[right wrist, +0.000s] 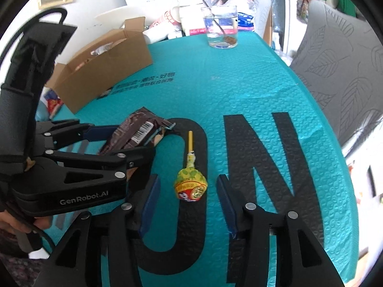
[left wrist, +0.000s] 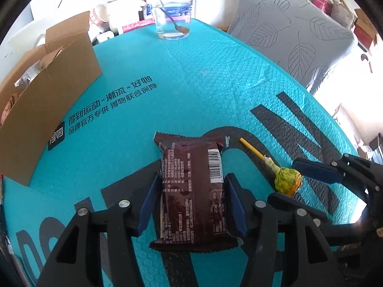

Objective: Organize snacks
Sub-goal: 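Lift the chocolate bar and lollipop and carry them over the cardboard box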

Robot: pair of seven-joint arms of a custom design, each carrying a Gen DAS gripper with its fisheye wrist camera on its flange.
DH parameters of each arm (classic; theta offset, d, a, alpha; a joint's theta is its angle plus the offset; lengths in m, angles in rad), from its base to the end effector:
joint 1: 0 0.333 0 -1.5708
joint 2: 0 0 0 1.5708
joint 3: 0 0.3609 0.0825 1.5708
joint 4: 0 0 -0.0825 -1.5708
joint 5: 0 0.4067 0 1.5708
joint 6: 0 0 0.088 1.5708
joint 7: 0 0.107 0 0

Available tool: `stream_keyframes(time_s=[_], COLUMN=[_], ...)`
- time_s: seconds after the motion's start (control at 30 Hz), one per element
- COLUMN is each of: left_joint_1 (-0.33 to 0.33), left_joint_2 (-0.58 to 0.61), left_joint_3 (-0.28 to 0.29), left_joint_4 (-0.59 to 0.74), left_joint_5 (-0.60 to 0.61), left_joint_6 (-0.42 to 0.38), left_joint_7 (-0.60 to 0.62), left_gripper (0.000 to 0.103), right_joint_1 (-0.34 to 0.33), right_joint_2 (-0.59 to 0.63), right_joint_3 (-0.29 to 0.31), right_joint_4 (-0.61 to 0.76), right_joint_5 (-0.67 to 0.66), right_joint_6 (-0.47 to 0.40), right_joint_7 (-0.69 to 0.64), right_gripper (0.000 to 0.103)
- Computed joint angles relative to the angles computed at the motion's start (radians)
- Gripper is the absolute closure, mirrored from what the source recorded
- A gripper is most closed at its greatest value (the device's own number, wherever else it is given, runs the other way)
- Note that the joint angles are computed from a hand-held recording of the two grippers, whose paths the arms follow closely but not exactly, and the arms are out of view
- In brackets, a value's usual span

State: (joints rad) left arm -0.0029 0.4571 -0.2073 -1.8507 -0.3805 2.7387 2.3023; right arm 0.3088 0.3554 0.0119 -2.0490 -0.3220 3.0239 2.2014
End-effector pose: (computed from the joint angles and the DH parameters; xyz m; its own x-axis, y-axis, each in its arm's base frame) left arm 0.7028 -0.1183 0.3503 -0.5574 -0.8293 0.0385 -0.7309 0.4682 -0.4965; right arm 0.6270 0.2326 0.3585 0.0441 -0.9870 -0.1543 -0.8232 0.0515 -0.5654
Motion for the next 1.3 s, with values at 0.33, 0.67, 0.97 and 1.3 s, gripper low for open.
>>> stream_keyframes(time_s=[0.33, 0.67, 0.97, 1.3], left_joint_1=[0.033, 0.041, 0.064, 0.109], left_joint_2=[-0.023, -0.070, -0.118, -0.165], left_joint_3=[-0.019, -0.011, 0.003, 0.017], left_joint_4=[-0.009, -0.052, -0.105, -0.147], left_joint_5=[-0.052, -0.109, -0.166, -0.251], left_joint_6=[-0.045, -0.024, -0.002, 0.023], left_joint_7=[0.034, 0.065, 0.060, 0.074], left_gripper=[0.057, 0.057, 0.057, 0.057], right_joint_1=[0.054, 0.027, -0.050, -0.103], right_joint_2=[-0.002, -0.008, 0.017, 0.067], right_joint_3=[-0.064, -0.015, 0.109, 0.235], right_joint_4=[0.000, -0.004, 0.034, 0.110], right_joint_5=[-0.105, -0.068, 0.023, 0.143], right_joint_6=[0.000, 0.040, 0.052, 0.039], right_joint_7=[0.109, 0.055, -0.109, -0.328], right_gripper=[0.077, 0.077, 0.077, 0.077])
